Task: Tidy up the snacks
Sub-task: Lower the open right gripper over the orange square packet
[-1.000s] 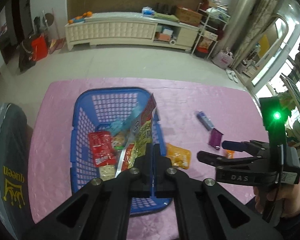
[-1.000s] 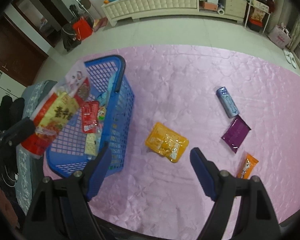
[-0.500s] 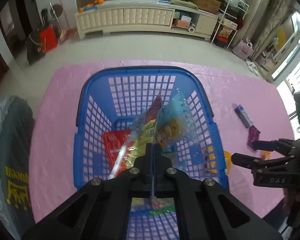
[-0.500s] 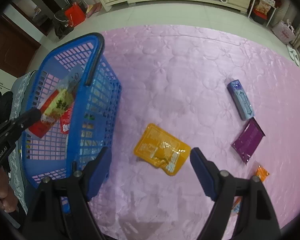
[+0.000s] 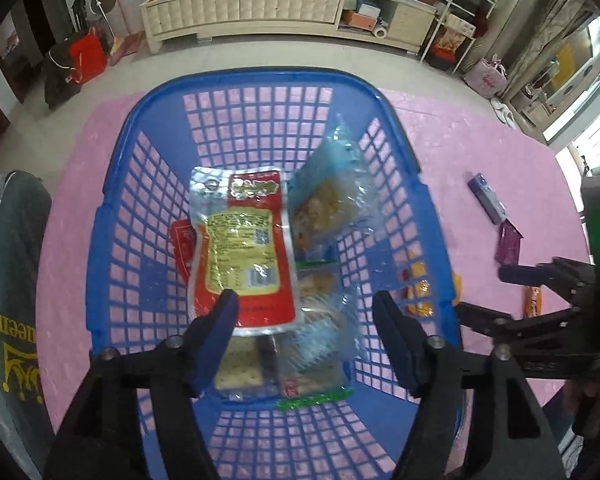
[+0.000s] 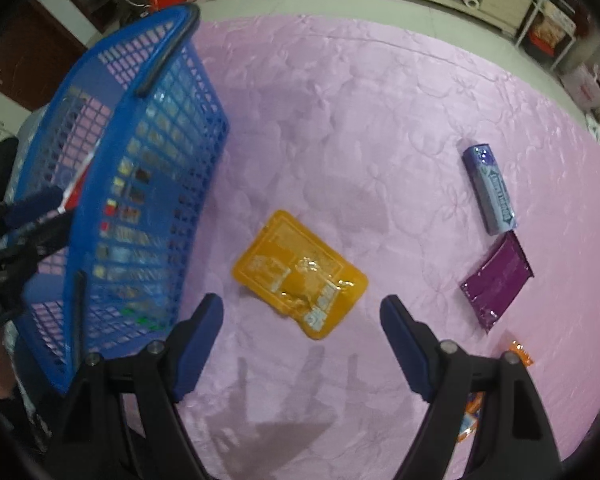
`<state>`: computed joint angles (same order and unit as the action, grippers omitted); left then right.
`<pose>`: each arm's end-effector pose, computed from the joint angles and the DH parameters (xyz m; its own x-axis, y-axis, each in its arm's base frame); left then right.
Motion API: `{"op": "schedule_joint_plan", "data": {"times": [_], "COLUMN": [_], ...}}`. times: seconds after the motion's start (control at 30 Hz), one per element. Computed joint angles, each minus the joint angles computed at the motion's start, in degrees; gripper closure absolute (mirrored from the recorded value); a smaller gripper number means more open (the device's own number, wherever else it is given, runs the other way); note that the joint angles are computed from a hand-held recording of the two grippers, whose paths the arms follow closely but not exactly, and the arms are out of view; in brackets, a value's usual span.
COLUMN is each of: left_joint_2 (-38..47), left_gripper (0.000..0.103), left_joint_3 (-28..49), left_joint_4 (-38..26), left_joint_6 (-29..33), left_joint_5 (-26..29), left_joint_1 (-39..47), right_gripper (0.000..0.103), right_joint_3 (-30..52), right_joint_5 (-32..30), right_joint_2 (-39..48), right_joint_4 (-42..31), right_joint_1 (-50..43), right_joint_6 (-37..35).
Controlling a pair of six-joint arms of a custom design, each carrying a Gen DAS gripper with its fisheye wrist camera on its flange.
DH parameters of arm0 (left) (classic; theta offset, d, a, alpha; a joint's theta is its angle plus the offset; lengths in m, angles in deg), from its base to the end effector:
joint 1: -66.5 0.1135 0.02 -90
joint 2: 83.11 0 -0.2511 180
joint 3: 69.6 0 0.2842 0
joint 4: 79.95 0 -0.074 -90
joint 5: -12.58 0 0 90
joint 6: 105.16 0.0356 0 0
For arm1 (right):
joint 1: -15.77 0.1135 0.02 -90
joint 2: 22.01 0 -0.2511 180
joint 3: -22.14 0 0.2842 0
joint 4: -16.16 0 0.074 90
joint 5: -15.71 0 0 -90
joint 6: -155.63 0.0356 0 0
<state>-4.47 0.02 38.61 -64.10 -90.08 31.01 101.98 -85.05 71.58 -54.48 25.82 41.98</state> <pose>0.2387 -0.1606 0.2127 -0.8861 -0.2717 -0.3754 -0.2457 0.9623 -0.1165 0.3163 0.0628 0.1881 -0.8217 -0.5459 -0.1641 -0.5666 0.8135 0.1310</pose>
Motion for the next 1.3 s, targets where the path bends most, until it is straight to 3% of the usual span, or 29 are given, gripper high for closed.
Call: {"op": "schedule_joint_plan", "data": {"times": [0.2,0.37,0.5,0.73,0.87,0.93,1.0,1.23,1.3], "left_joint_2": [0.87,-3.52,-5.43,-4.75,-5.24,-5.31,-4.81,-4.70,-4.35], "left_gripper": [0.032,0.032,0.032,0.032,0.032,0.032,0.032,0.032,0.032], "left_joint_3": [0.75,-4.19,-7.55,-9.14,-9.79,-9.83,-9.64,-9.53,-9.10], "left_joint_4": [-2.65,-1.57,-0.92,-0.58,-0.86,-1.01,-0.52,0.24,0.25], "left_joint_6": [-3.65,-9.36,-14.34,-16.13,-15.90,-15.87,-15.45,-16.34,-16.39], "left_joint_5": [-1.28,-0.32,-1.41,-0.67,-0.99,-1.23,-0.94,-0.68,-0.62], "left_joint_1": [-2.39,-3.12,-6.62,-5.41,-5.36,-5.51,-5.05,-5.78,-6.14], "right_gripper": [0.019,0.019,0.019,0.018,0.018,0.023,0.040,0.072,0.088], "right_joint_3": [-1.62,-5.98,-7.80,-12.95,-13.86,-14.28,-14.65,-19.33,-16.82], "right_joint_5": [-0.50,0.94,2.95,0.98,-0.97,-1.77,-2.18,-3.79,-4.73], "right_joint_2": [2.24,1.35,3.48,2.62,2.33,1.77,0.63,-5.44,-5.77], "right_joint_4": [2.68,6.93,11.85,18.68,18.87,18.91,17.82,15.42,10.30], "right_joint_1": [0.04,1.83,2.19,2.65,1.76,0.81,-0.36,-2.30,-3.81], "right_joint_6": [-5.23,-15.65,-19.56,-27.12,-29.62,-30.86,-31.97,-34.61,-34.95]}}
